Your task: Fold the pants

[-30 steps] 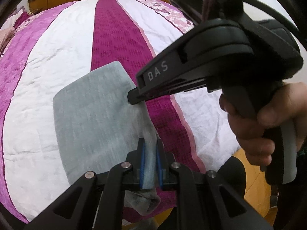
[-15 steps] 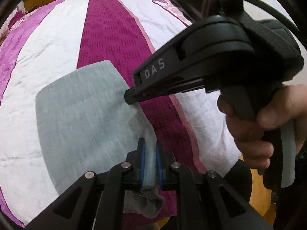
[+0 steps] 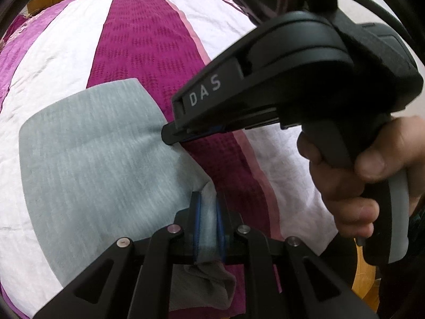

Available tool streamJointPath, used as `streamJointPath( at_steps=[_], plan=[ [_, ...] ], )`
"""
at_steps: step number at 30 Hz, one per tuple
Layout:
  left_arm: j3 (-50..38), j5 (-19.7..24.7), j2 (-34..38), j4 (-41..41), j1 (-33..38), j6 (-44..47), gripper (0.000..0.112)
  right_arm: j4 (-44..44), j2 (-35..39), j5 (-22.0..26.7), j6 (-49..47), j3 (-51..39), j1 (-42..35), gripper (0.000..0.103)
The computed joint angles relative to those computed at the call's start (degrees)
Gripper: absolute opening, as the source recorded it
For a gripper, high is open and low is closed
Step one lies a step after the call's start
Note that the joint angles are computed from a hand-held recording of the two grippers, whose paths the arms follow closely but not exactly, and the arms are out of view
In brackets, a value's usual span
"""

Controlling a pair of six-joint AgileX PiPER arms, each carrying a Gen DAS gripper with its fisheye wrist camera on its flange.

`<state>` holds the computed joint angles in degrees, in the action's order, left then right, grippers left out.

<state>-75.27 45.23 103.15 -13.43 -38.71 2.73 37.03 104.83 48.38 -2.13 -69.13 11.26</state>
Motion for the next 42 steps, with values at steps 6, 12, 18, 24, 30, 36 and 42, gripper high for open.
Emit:
streamJointPath(
  at_steps=[6,12,18,24,30,36,42],
  plan=[
    [0.85,-1.29,0.18,0.74,-1.04,-1.38,0.013,0.50,-0.07,-0.56,-0.31,0.63,0.01,0.003],
    [4.19,-4.16,-1.88,0.68,-2.25,-2.51,0.021,-0.69,-0.58,-1.65,0.48,1.34,0.61,0.004],
    [18.04,-13.74,-10.54,-15.08,-2.91,17.57,0.079,-2.04,-0.91,-2.18,3.03,1.70,1.24,0.009],
    [24.99,-4.98,-17.76,-30.07,9.40,32.21,0.078,-14.35,-2.76,-3.26,17.64,0.99,6.43,0.027],
    [26.54,10.12,-20.35,-38.71,29.96,37.37,0.078,-20.99,-3.99,-0.90,23.21,0.14,7.31,0.060],
    [26.27,14.65,-17.04,-40.40,46.36,47.65,0.078,-15.19,-12.36,-6.54,21.78,9.59,6.07,0.061],
    [18.35,20.07,-3.47,-42.32,51.90,45.01,0.067,-4.23,-16.49,-12.94,16.93,20.50,10.34,0.061]
  ],
)
